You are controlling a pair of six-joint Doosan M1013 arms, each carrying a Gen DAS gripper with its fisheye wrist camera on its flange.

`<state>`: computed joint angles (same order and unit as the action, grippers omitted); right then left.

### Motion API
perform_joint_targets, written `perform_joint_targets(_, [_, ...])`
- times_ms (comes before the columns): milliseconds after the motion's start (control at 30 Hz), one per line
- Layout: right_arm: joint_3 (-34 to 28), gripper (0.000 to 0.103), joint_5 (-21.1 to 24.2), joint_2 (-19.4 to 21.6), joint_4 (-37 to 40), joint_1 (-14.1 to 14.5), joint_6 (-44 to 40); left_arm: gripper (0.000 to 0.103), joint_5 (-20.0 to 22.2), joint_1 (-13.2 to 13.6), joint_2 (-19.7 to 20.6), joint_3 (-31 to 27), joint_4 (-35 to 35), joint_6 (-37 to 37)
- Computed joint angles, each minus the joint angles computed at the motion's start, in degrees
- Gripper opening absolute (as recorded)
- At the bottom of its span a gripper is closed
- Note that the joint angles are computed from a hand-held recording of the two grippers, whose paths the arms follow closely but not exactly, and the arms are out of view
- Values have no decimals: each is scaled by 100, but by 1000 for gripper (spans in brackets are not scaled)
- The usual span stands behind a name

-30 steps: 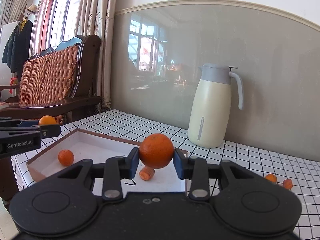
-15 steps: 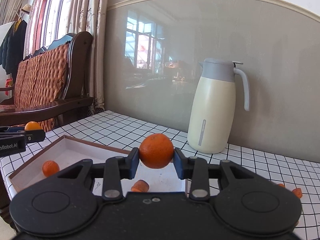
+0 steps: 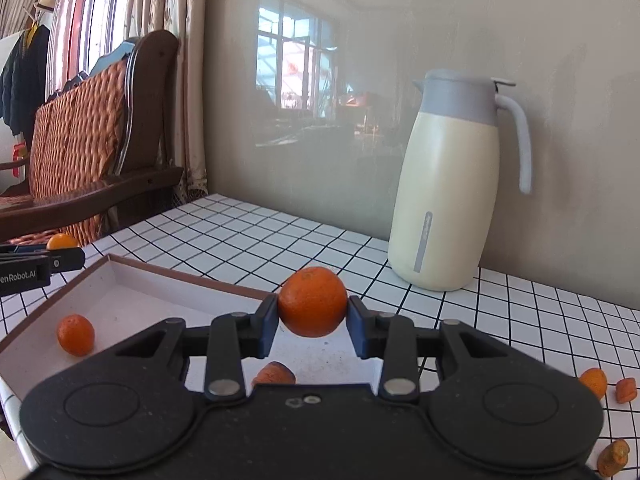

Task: Organize fruits
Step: 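Carry both oranges over the tray and open both tools to release them, then move both open tools back toward the fruits on the table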

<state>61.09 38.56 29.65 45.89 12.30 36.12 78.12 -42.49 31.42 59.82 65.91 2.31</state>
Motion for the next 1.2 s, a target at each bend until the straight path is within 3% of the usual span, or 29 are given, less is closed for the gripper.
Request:
perform_joint_targets(167, [-454,30,455,283,-453,42,393,32,-32,101,57,-47,-83,7])
perform_joint_targets(200, [-508,40,435,318,-679,77,522,33,-55,113,71,-61,-114,38])
perform_joint_targets(233, [-402,54,149,283,-732,109,512,51,-83,115,82,-58,-96,21])
perform_joint_targets(267, [-229,91,-209,214,-618,121,418,75,-35,104,105,-79,-46,5])
perform_joint_targets(300, [-105,97,-409,167,-356,104,267,102,113,73,145,-118,94,-14])
perform_joint_targets(367, [-219,93,-177,212,-365,69,362,103,202,32,154,-110,345,-52])
perform_joint_targets(433, [-107,94,-368,160,-257,66,232,103,194,23,147,-94,407,-87])
perform_joint_targets(767, [-76,97,-279,92,-26,-1,105,103,139,-32,131,-63,298,44])
perform_joint_targets(1200, [431,97,-399,-303,381,-187,-243,103,46,-286,157,-155,540,59])
